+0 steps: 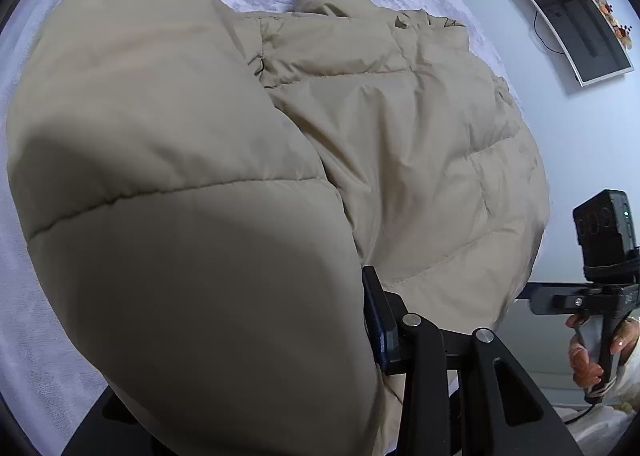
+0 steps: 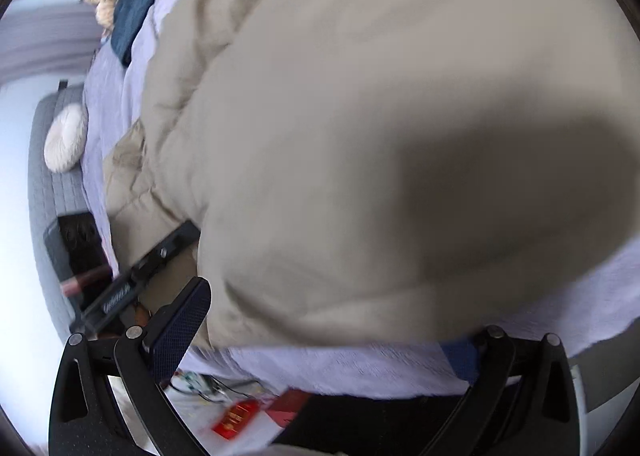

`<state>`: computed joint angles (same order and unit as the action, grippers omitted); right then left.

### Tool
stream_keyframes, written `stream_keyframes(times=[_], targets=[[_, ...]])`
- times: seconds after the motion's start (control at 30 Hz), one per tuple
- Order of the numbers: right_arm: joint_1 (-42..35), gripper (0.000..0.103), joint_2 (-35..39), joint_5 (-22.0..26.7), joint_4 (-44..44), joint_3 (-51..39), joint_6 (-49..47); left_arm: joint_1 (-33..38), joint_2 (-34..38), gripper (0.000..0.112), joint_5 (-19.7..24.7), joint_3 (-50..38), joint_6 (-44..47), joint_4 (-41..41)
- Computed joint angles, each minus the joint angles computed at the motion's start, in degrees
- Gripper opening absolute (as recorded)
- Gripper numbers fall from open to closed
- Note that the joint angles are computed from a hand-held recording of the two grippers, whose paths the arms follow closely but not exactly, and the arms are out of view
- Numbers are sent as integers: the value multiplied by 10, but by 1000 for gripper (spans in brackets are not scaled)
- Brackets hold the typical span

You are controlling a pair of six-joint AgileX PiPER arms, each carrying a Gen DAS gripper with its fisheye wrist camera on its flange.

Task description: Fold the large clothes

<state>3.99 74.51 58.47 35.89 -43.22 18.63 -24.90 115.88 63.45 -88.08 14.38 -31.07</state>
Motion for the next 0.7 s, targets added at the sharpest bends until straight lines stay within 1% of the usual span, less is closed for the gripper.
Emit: stream_keyframes(times=[0.03, 0.13, 0.2, 0.27, 0.37, 0.4, 0.43, 0.47, 0.5, 0.57, 0.6, 0.63, 0.7], targets=[[-5, 103, -14, 24, -17, -14, -2, -1, 1, 40, 2, -2, -4, 2], [-18, 103, -43, 76, -66, -56, -3, -4, 4, 40, 5, -8, -11, 8], [-24, 103, -50, 90, -99, -82, 0, -2, 8, 40, 8, -14, -15, 11], [-33, 103, -49, 87, -120, -99, 4, -3, 7, 42, 4, -8, -18, 16], [-45, 103, -40, 68, -137, -110, 0, -13, 10, 42, 4, -14, -34, 32], [-41, 103, -21, 60, -148, -127, 4, -18, 8, 42, 2, -13, -41, 38], [-37, 103, -15, 60, -160, -134, 8, -23, 4, 39, 0, -12, -47, 44], [-34, 103, -4, 59, -174, -143, 11, -31, 2, 32, 1, -18, -57, 47], [-34, 100, 7, 59, -186, -152, 7, -36, -3, 29, 3, -22, -67, 50], [-42, 64, 28, 61, -201, -169, -23, -37, -13, 23, 16, -36, -97, 55], [-50, 27, 37, 64, -208, -176, -42, -39, -21, 22, 23, -41, -115, 57], [-55, 12, 49, 61, -214, -183, -56, -40, -28, 21, 28, -47, -136, 59], [-83, 11, 66, 51, -190, -186, -111, -50, -47, 21, 40, -67, -186, 59]])
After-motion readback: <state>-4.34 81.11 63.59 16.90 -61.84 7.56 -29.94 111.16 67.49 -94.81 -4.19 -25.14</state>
